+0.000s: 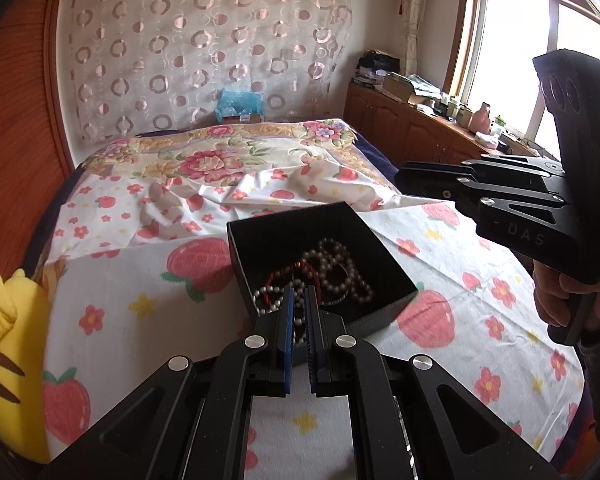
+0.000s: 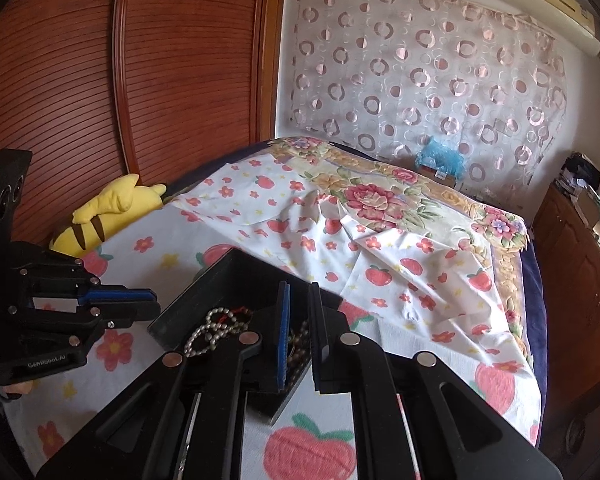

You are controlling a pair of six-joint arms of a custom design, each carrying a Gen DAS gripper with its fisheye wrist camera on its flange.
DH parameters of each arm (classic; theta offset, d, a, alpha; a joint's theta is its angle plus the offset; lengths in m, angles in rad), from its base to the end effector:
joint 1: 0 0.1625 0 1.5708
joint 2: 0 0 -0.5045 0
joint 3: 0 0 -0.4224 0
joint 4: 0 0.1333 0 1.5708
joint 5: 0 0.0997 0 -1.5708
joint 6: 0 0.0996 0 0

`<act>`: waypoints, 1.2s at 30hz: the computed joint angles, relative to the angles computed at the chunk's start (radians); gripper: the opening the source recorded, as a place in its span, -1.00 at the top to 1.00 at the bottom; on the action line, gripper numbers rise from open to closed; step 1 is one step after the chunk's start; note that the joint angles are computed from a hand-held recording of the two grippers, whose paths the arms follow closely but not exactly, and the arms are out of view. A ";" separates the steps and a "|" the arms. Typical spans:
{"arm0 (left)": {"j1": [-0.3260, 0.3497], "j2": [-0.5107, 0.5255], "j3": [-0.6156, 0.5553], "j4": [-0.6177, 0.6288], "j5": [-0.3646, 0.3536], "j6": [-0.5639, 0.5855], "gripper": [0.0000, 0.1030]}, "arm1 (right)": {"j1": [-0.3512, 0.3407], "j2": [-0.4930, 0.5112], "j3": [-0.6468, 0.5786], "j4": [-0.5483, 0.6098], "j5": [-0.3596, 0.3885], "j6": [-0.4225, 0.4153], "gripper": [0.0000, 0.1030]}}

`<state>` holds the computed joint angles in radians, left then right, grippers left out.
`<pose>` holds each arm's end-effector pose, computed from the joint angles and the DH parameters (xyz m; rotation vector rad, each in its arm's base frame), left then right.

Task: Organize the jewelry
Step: 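Move both open tools back over the remaining jewelry, then grasp the silver hairpins with the right tool and lift them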

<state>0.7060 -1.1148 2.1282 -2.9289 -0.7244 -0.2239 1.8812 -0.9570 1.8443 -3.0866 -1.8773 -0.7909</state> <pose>-0.2926 -0.5227 0.2286 0.5838 2.3632 -0.9274 0.3102 -0.6291 0.2292 1.2531 -2.2911 0.7275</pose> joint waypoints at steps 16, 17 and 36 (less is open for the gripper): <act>-0.097 -0.064 0.150 0.051 0.010 -0.162 0.91 | -0.056 -0.153 0.305 -0.142 0.015 0.073 0.71; -0.101 -0.068 0.154 0.054 0.009 -0.172 0.91 | -0.062 -0.163 0.327 -0.151 0.020 0.084 0.67; -0.114 -0.118 0.237 0.116 -0.008 -0.311 0.66 | -0.072 -0.177 0.444 -0.121 0.039 0.066 0.48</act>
<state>0.5923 -1.2330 2.3655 -2.8126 -0.7324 -0.5349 1.8089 -1.1338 2.2882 -3.2081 -1.8387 -0.7251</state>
